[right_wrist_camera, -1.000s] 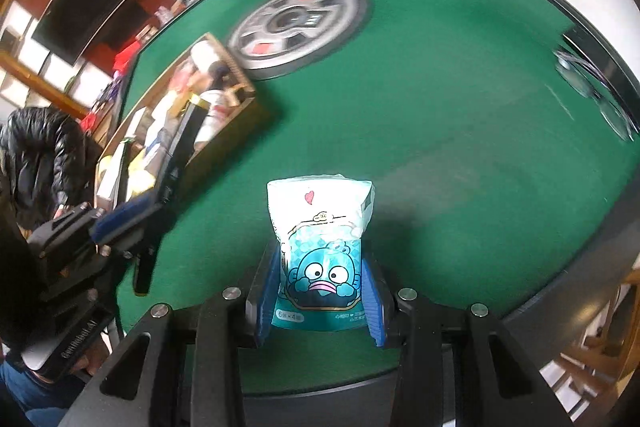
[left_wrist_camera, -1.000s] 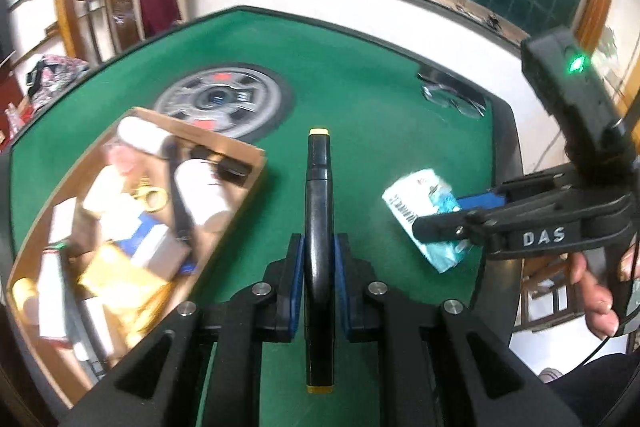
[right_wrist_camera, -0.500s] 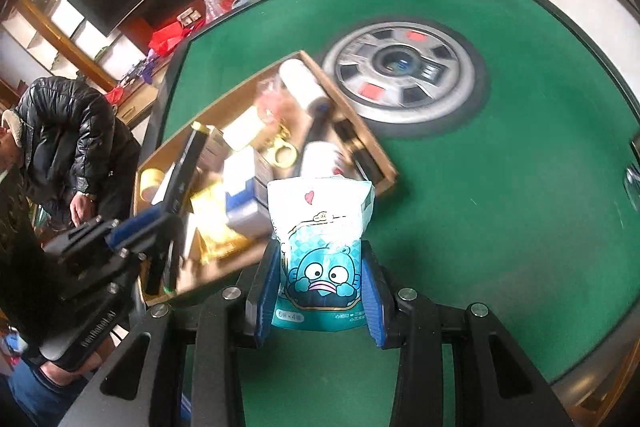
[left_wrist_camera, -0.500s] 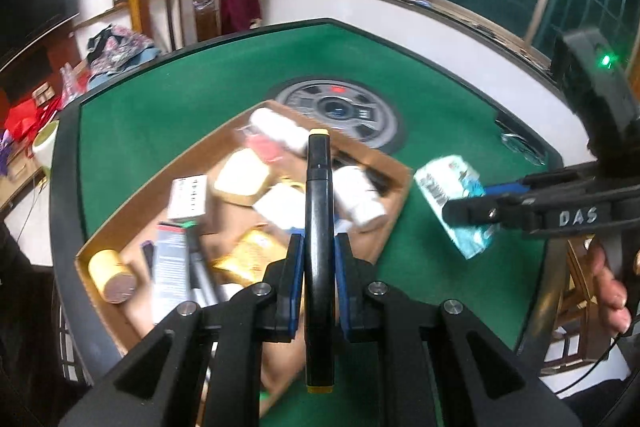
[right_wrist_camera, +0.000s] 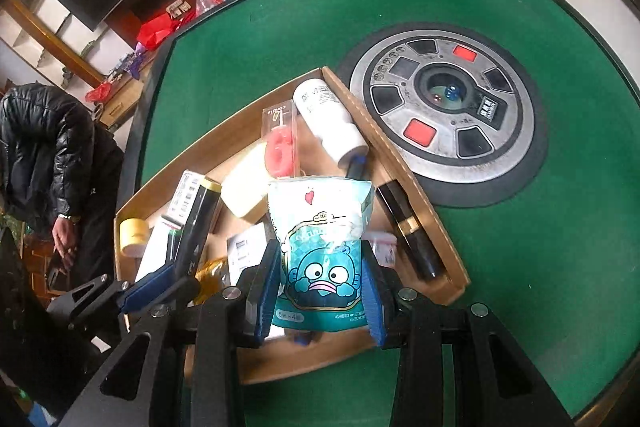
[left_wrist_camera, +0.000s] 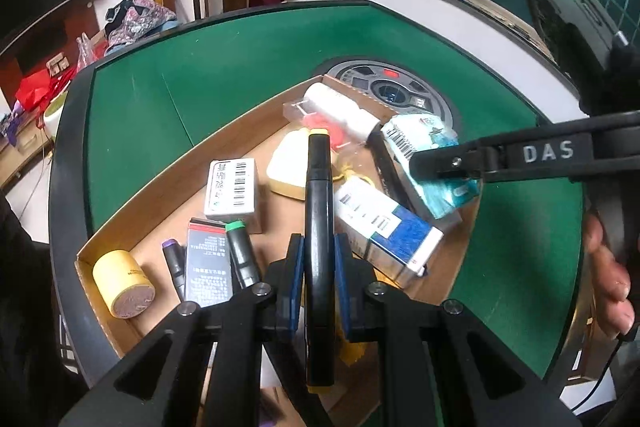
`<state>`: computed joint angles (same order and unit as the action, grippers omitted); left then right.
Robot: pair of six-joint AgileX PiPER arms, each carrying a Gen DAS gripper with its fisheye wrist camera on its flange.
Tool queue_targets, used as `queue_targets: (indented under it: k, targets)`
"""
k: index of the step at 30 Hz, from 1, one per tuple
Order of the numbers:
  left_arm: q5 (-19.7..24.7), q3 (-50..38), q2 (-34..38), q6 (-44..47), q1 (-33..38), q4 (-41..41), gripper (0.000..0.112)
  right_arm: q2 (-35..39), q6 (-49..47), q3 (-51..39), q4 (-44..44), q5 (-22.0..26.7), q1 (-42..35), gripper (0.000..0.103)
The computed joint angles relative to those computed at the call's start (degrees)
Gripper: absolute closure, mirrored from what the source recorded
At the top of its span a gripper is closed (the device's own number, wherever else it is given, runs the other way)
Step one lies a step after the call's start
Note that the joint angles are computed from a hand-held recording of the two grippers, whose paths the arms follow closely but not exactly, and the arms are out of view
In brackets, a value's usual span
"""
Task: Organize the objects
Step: 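Carry the yellow-capped marker and wipes pack over the tray with both grippers, then lower the marker and wipes pack into the tray and release both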
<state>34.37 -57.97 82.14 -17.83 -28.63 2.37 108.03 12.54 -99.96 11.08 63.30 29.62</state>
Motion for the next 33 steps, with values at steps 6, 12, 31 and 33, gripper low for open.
queue_targets:
  k: [6,12,31,33]
  targets:
    - [-0.4,-1.1,1.8,1.4,1.5,-1.6,0.098,3.3,0.6,-3.2,-0.9,0.6,0.4,0.062]
    - [-0.7,-2.2,3.4,1.2,1.8,-1.8,0.098,5.2,0.8,-5.3,-1.3,1.2,0.4,0.062]
    - [-0.1,-5.0,7.5,-5.5,0.1,4.1,0.098,8.3,-0.2,-9.3,-0.8,3.1,-0.5,0.051]
    - [-0.1,-4.5,6.8,-9.4,-1.0,7.7,0.092,7.0,-0.3,-8.2,-1.1,2.9,-0.7,0.047]
